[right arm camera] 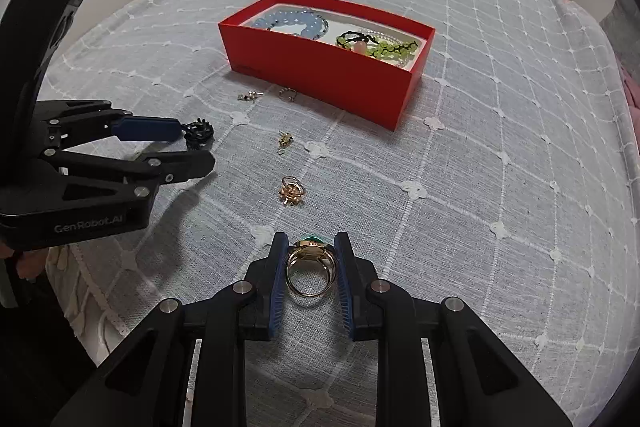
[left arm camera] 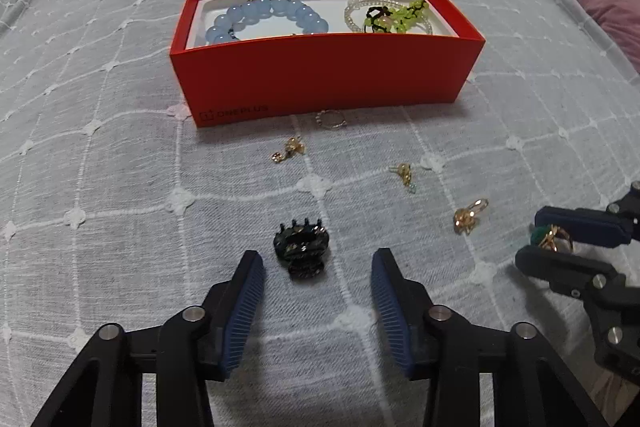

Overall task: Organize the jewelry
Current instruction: 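Close the left gripper on the black claw clip while the right holds the ring, then carry the claw clip and gold ring over the red box with both grippers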

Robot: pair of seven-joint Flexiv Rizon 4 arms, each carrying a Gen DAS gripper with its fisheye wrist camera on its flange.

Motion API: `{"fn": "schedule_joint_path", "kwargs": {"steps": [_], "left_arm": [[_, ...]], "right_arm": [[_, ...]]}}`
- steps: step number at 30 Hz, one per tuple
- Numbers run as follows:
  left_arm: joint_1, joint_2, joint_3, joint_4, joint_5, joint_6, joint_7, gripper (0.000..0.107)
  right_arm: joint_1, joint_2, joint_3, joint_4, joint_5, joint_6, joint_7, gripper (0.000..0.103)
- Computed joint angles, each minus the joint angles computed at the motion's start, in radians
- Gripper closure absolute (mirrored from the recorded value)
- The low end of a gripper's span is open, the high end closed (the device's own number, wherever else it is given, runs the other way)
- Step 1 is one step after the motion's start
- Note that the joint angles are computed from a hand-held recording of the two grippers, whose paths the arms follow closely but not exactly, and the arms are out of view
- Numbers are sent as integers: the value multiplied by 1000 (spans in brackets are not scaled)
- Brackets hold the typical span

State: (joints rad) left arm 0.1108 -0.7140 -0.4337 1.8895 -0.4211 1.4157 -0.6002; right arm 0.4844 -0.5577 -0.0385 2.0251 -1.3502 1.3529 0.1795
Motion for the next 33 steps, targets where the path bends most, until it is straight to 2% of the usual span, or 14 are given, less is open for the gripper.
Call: {"fn": "schedule_joint_path", "kwargs": {"steps": [8, 12, 20, 33], "left_arm": [[-58, -10, 49, -20, 33, 30, -52, 82], [-72, -15, 66, -28, 61, 48, -77, 83], [-41, -7, 46, -24, 81, 46, -88, 83], [17, 7, -20, -18, 45, 45, -82, 83]], "right_arm": [[7, 5, 2, 4, 23, -14, -7, 78], [9, 9, 3, 7, 38, -22, -11, 78], [16, 21, 9, 5, 64, -42, -16, 78], [42, 22, 2, -36, 121, -65, -57, 78]]}}
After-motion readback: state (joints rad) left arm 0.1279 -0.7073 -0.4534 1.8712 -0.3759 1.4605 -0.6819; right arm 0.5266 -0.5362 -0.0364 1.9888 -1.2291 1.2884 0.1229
